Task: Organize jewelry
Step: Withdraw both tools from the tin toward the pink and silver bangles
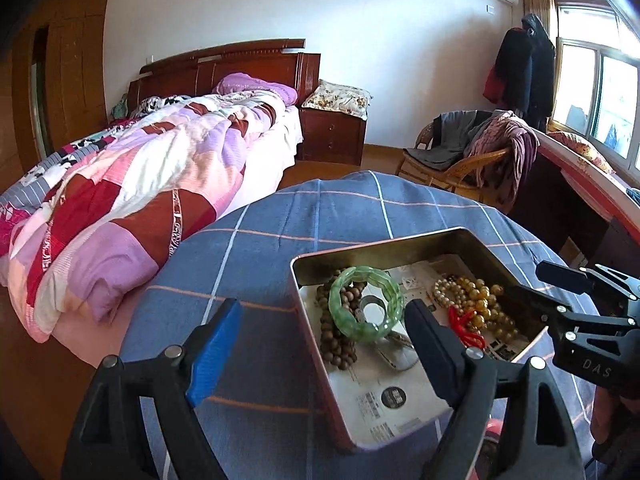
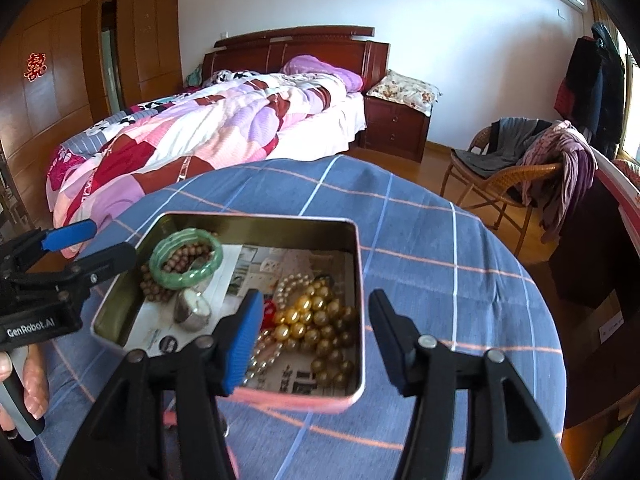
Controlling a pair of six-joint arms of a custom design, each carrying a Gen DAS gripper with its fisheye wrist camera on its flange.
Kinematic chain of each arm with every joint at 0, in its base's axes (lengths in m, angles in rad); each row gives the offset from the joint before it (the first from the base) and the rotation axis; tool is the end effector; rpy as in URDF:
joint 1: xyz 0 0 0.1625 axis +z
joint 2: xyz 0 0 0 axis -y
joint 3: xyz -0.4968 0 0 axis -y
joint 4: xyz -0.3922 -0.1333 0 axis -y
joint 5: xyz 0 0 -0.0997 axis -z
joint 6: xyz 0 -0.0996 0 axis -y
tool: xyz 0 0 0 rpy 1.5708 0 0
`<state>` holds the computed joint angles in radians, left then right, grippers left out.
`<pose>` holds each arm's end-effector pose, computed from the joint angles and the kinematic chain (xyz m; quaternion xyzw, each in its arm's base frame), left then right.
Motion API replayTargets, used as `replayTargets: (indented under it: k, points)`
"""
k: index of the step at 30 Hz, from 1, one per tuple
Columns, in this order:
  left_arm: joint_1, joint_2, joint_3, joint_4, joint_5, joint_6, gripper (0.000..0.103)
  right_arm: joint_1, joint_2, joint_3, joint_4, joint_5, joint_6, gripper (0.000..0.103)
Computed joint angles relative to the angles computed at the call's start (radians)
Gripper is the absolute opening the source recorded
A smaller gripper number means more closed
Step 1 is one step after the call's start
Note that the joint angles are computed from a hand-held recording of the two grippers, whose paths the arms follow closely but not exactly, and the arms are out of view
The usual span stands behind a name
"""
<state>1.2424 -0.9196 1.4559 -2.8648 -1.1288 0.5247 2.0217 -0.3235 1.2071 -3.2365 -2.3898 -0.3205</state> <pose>-0.0827 -0.7880 0.3604 0.3012 0.8588 -0.3392 0.2380 0.4199 -0.7283 0.0393 0.1784 -0.8429 0.3729 0.3445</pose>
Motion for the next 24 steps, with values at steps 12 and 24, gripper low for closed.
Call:
replayTargets:
  k: [12, 24]
  points:
    - [-0.019, -0.093, 0.185, -0.120, 0.098, 0.076, 0.083, 0.024, -0.045, 0.142, -0.030, -0.038, 0.071, 0.062]
    - [-0.029, -0.129, 0.276, -0.039, 0.133, 0.042, 0.083, 0.027, -0.071, 0.229, 0.045, -0.035, 0.175, 0.062]
